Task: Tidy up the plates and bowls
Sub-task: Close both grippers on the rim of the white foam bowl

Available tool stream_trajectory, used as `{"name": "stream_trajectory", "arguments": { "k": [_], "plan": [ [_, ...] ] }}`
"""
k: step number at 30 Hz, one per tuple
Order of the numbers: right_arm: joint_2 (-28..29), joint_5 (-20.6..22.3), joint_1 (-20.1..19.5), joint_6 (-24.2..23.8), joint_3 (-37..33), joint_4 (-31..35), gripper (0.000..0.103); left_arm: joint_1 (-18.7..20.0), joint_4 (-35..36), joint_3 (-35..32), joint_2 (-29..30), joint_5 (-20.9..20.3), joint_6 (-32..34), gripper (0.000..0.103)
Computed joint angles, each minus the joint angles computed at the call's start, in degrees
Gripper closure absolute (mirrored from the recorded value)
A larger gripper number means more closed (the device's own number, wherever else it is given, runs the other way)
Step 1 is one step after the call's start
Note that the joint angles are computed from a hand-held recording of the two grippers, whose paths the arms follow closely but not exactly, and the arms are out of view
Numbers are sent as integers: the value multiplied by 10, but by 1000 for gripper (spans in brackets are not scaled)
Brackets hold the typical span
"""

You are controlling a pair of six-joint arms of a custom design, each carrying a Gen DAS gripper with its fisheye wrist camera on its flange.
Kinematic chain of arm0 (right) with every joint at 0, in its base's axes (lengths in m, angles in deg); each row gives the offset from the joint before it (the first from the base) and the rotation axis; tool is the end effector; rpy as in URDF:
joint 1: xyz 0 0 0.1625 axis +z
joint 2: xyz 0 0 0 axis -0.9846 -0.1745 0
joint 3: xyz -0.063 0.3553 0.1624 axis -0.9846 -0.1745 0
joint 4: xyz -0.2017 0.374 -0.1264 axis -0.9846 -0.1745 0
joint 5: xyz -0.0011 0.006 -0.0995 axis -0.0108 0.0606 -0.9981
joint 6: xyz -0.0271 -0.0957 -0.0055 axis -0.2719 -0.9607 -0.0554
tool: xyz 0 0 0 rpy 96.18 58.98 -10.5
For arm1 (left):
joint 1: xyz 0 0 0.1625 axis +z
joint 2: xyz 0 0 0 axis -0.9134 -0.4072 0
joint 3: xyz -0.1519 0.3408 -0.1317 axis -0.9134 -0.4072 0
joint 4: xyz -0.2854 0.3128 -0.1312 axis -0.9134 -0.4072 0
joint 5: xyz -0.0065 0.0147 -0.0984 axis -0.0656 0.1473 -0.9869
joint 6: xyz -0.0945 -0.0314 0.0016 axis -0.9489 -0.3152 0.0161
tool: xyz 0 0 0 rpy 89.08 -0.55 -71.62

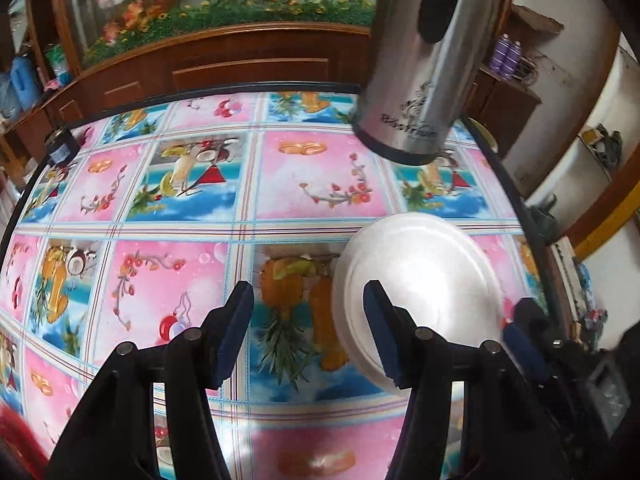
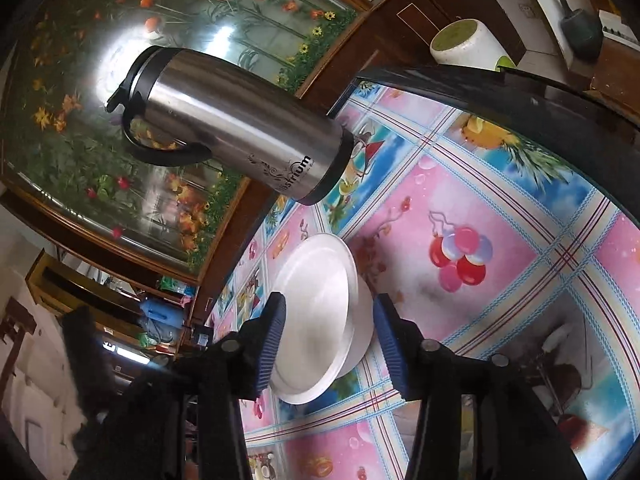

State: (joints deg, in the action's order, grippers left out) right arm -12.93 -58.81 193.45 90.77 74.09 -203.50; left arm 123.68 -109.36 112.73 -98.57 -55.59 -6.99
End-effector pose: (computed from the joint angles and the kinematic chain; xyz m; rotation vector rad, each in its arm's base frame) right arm 0.2817 -0.4493 0.0227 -0.6380 -2.6038 1.6084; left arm -0.1258 -0.5685 0.2767 0.6364 2.3940 -0.5342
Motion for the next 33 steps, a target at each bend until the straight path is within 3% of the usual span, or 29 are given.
{"name": "stream_trajectory", "arguments": {
  "k": [10, 13, 17, 21, 33],
  "plan": [
    [11, -4, -7, 10, -15, 38, 53, 27, -38, 25, -12, -78, 6, 47],
    [17, -22, -1, 1, -23, 40, 53, 37, -74, 34, -9, -87, 18, 47],
    [27, -40, 4, -2, -33, 45, 53, 49, -55, 13, 1, -111, 22, 48],
    [34, -58, 8, -4, -38, 45, 53, 58, -45, 3, 7, -118, 22, 48],
    [48, -107, 22, -28, -56, 52, 53, 47, -106, 38, 12, -96, 73, 47]
  ]
}}
